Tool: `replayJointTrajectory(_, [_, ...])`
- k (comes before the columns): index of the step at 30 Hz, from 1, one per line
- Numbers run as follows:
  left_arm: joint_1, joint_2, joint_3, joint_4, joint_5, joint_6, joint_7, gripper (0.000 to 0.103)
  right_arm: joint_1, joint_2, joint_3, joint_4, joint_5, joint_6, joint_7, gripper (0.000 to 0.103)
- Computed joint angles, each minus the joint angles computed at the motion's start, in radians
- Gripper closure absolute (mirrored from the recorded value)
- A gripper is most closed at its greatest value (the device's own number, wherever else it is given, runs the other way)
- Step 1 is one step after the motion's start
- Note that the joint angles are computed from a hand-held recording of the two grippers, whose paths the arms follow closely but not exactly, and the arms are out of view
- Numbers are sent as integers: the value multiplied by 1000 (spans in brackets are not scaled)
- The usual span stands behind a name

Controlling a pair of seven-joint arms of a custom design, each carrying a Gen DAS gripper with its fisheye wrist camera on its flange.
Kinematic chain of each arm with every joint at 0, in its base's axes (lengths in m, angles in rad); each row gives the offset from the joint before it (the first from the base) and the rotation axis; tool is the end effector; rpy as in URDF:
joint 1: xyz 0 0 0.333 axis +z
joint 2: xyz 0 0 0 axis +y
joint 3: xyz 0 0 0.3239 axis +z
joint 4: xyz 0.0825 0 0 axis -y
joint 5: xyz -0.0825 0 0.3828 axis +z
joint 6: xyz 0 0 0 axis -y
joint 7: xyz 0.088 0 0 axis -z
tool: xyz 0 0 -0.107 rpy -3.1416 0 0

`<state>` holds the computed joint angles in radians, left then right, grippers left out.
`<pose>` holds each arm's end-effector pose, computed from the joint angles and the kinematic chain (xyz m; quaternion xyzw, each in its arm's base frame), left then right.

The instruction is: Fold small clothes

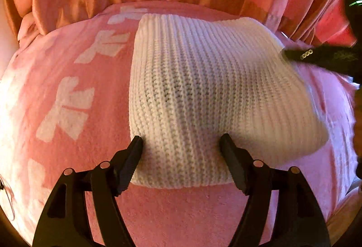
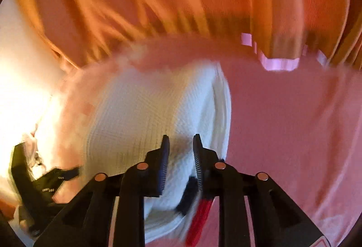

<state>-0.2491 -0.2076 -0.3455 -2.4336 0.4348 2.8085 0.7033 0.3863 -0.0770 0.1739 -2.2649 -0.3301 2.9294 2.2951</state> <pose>0.3994 -0.3001 0.4470 -0.6331 0.7087 -0.2589 0.1729 0.4563 0.3126 0.4849 -0.7007 0.6108 -0.1464 0.3385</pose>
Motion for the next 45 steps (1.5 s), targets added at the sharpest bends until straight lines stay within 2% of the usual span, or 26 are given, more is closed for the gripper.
replayJointTrajectory(1, [-2, -1, 2, 2, -7, 0, -2, 34, 24, -37, -11, -24, -2, 11, -4, 85])
replayJointTrajectory(2, [0, -3, 3, 2, -9, 4, -6, 34, 83, -72, -44, -53, 66, 28, -74, 85])
replayJointTrajectory(3, [9, -10, -4, 0, 5, 4, -27, 34, 114, -95, -43, -82, 193, 45, -196, 86])
replayJointTrajectory(4, [13, -12, -10, 1, 13, 1, -44, 34, 135, -95, -44, -92, 259, 47, -259, 87])
replayJointTrajectory(5, [12, -16, -10, -2, 13, 3, -47, 33, 166, -85, -53, -96, 338, 10, -341, 91])
replayJointTrajectory(6, [6, -20, -8, -3, 4, -1, -43, 32, 163, -65, -49, -75, 347, -78, -354, 93])
replayJointTrajectory(7, [2, -25, -8, -6, -1, -6, -40, 31, 125, -19, -22, -46, 297, -191, -297, 94])
replayJointTrajectory(8, [2, -29, -11, -7, 1, -12, -41, 28, 105, 3, -13, -35, 261, -248, -252, 95])
replayJointTrajectory(10, [1, -38, -14, -10, 3, -14, -42, 28, 98, -4, -18, -50, 333, -237, -278, 95])
replayJointTrajectory(11, [1, -47, -17, -16, 6, -9, -45, 28, 98, -32, -14, -62, 348, -199, -288, 97])
replayJointTrajectory(12, [5, -52, -21, -18, 13, -8, -51, 28, 90, -61, 1, -80, 302, -145, -262, 97])
replayJointTrajectory(13, [12, -57, -29, -19, 25, -8, -62, 28, 75, -72, 19, -85, 245, -131, -219, 97])
replayJointTrajectory(14, [20, -61, -41, -18, 44, -12, -78, 28, 71, -66, 24, -81, 229, -146, -208, 97])
replayJointTrajectory(16, [25, -64, -53, -14, 65, -25, -99, 28, 58, -5, 36, -39, 158, -263, -154, 97])
replayJointTrajectory(17, [20, -67, -53, -12, 65, -28, -99, 28, 56, 9, 36, -37, 116, -278, -113, 97])
replayJointTrajectory(19, [10, -74, -50, -10, 60, -37, -93, 28, 64, -33, 29, -63, 107, -230, -80, 96])
replayJointTrajectory(21, [28, -97, -71, -15, 100, -37, -132, 20, 12, -115, 74, -135, -73, -122, 124, 89])
replayJointTrajectory(22, [43, -109, -89, -15, 132, -44, -164, 19, -43, -156, 129, -160, -212, -111, 270, 81])
replayJointTrajectory(24, [76, -141, -129, -22, 202, -55, -246, 13, -132, -229, 221, -214, -406, -104, 492, 63])
replayJointTrajectory(25, [85, -160, -146, -31, 228, -60, -289, 12, -153, -250, 257, -225, -466, -135, 567, 55])
replayJointTrajectory(27, [92, -186, -172, -42, 258, -88, -355, 10, -148, -253, 284, -216, -521, -203, 638, 43])
replayJointTrajectory(29, [95, -209, -200, -49, 284, -132, -421, 9, -143, -286, 301, -247, -582, -221, 744, 29])
replayJointTrajectory(31, [93, -224, -234, -53, 316, -190, -505, 9, -123, -320, 293, -281, -614, -231, 794, 28])
replayJointTrajectory(35, [68, -225, -264, -62, 400, -235, -608, 9, -76, -331, 311, -293, -678, -320, 855, 27])
replayJointTrajectory(41, [9, -206, -265, -65, 497, -288, -712, 9, 10, -358, 301, -314, -713, -425, 906, 26])
replayJointTrajectory(45, [-36, -189, -235, -64, 530, -311, -738, 9, 42, -357, 270, -327, -716, -424, 941, 25])
